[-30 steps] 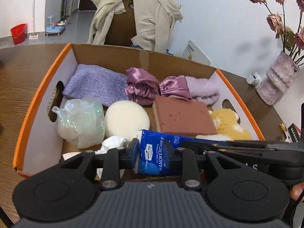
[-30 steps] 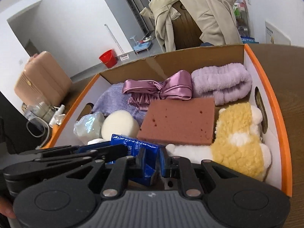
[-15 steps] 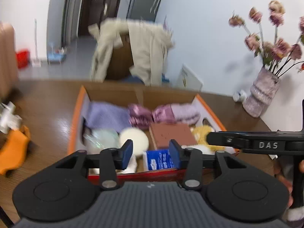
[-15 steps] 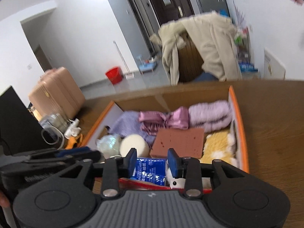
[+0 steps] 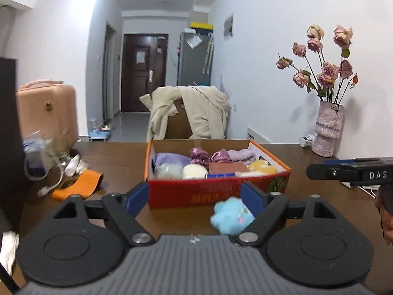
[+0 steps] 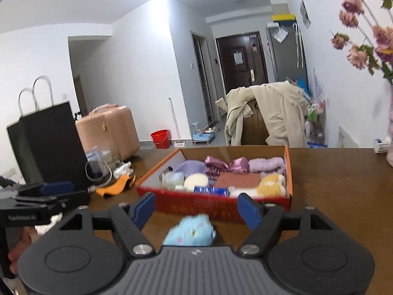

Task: Organize soft objects
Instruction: 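Move both grippers back over the light-blue plush toy, then close both grippers together on the light-blue plush toy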

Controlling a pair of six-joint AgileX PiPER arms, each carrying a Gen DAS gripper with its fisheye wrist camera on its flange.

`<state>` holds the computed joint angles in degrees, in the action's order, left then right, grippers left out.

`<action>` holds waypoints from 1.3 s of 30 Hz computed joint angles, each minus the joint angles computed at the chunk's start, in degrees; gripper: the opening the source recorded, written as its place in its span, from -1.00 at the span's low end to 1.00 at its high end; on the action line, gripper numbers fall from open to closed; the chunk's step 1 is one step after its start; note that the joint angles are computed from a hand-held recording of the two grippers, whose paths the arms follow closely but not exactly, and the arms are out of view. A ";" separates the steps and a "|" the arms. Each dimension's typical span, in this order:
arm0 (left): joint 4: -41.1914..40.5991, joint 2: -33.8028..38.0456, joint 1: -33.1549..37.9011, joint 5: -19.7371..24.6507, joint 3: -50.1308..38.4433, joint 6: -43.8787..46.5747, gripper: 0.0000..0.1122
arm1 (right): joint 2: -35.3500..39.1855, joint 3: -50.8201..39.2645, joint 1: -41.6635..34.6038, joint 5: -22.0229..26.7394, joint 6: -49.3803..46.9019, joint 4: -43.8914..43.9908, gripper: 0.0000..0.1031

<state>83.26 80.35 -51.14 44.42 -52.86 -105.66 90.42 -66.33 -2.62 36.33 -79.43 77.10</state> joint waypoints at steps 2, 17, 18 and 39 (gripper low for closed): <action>0.57 -1.89 -3.83 2.80 4.24 -4.93 0.58 | -4.24 7.54 -0.92 -0.56 -6.49 5.67 0.52; 1.21 -5.15 -9.63 5.09 11.95 -11.63 0.63 | -15.69 25.76 -4.58 -0.20 -16.61 14.32 0.63; 1.43 -4.51 -8.52 3.51 11.62 -11.78 0.63 | -15.26 25.70 -3.85 -1.22 -17.77 15.09 0.63; -9.91 24.66 19.36 -35.77 -15.24 1.21 0.08 | 14.27 -7.53 2.54 -5.34 6.63 -3.77 0.09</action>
<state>73.35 105.01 -31.78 8.64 -68.10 -104.44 104.69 -73.86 -0.07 30.99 -72.80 73.34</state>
